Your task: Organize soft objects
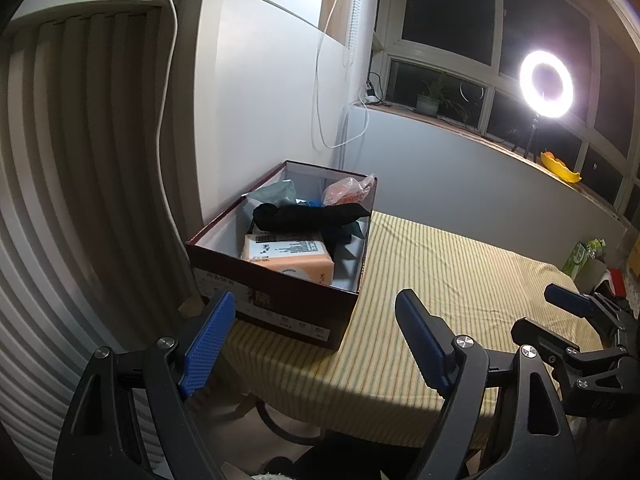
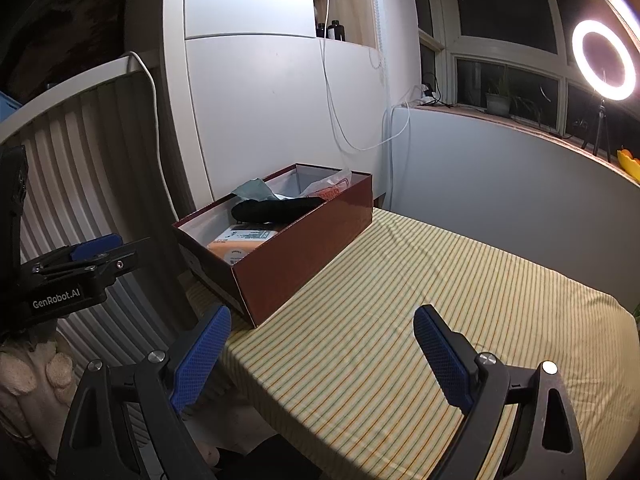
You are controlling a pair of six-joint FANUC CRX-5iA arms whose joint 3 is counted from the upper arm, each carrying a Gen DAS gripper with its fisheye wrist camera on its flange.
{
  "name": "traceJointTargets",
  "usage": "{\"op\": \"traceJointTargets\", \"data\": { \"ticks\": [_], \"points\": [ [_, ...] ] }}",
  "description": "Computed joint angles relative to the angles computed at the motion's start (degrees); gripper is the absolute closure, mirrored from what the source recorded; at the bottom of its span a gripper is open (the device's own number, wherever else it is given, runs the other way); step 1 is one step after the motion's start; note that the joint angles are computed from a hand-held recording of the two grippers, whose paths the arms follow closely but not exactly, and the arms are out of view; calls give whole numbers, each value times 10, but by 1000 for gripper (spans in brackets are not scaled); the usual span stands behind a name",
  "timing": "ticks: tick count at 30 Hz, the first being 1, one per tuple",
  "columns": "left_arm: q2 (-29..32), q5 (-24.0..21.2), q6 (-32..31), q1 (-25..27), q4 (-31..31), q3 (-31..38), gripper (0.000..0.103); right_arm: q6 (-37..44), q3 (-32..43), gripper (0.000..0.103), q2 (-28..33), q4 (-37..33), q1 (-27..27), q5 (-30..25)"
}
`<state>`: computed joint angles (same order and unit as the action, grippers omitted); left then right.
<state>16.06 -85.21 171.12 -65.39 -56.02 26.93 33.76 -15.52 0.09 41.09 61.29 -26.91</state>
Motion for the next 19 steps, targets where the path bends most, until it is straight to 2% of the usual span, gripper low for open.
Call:
{"op": "traceJointTargets", "data": {
  "ticks": [19],
  "points": [
    [9, -7, -6, -10, -17, 6, 20, 14, 0, 13, 2, -17, 3, -9]
  ]
}}
